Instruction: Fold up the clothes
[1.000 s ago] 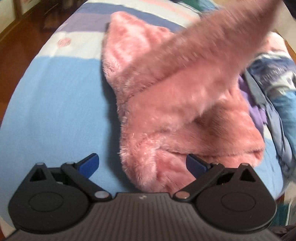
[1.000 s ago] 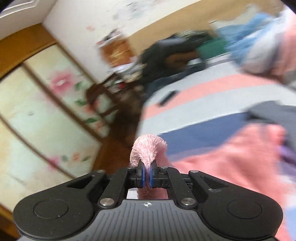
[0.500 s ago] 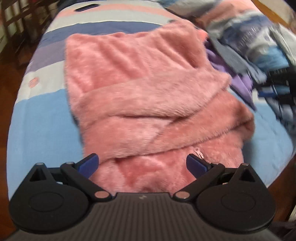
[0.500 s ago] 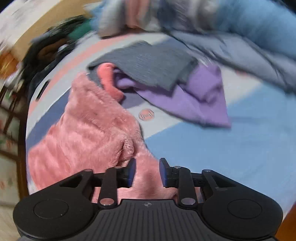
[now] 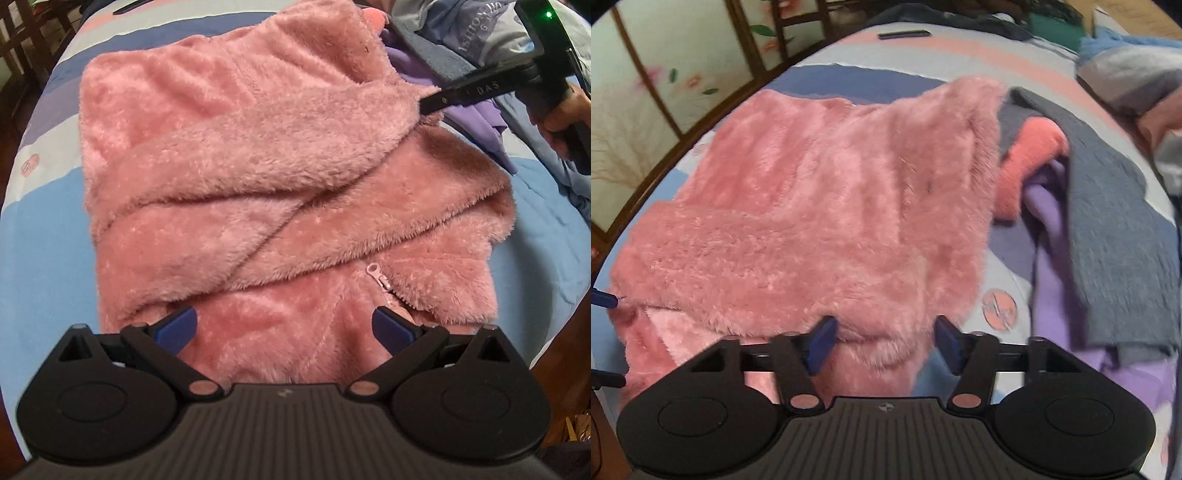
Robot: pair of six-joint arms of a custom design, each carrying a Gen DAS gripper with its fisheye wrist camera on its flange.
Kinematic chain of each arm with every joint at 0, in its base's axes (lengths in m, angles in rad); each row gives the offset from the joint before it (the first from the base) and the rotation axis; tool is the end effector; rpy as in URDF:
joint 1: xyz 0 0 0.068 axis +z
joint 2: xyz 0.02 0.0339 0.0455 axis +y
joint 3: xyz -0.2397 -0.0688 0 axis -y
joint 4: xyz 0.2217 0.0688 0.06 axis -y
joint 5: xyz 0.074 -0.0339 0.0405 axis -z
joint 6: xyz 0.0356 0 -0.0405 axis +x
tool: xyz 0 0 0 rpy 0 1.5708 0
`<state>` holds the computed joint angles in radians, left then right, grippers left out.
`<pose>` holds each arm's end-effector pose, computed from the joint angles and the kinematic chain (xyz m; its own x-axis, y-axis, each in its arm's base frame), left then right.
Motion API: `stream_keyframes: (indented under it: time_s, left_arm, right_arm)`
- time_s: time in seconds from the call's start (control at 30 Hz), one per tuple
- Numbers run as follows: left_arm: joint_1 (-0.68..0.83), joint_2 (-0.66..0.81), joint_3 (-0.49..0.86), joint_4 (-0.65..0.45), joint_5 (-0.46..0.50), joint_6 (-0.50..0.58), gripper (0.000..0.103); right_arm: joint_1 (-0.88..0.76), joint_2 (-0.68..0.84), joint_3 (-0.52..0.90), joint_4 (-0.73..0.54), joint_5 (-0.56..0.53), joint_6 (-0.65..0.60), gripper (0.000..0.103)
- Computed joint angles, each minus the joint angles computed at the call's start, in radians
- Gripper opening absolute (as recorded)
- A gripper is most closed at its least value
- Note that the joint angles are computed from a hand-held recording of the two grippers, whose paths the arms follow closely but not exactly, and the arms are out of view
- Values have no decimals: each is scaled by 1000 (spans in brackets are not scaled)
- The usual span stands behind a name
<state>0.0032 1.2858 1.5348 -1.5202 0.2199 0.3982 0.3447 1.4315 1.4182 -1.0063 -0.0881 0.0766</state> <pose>0.1848 -0.0072 0.3524 -0.8569 0.3757 -0.3529 0.4269 0.9009 -0.0777 0.2498 0.0930 0.3147 -0.8285 -0.2165 -0.5164 -0.3175 0.9413 0.1148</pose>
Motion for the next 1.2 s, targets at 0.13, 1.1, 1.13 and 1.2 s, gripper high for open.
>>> stream_keyframes:
  time_s: [0.13,1.1,1.13,1.2]
  left_arm:
    - [6,-20,-13,-11,-3,-18,102]
    - [-562,-110,-125,325,-209,-118,102]
    - [-565,-93,-136,353,-273,-128,102]
    - [-561,-76,-164,402,-425,-170,102]
  right_arm:
    - [58,78,124,-108,-4,73,11]
    - [129,-186,333,165,-293,995,10]
    - [138,-178,341,187,-301,996,10]
    - [161,-150,382,167,-280,974,10]
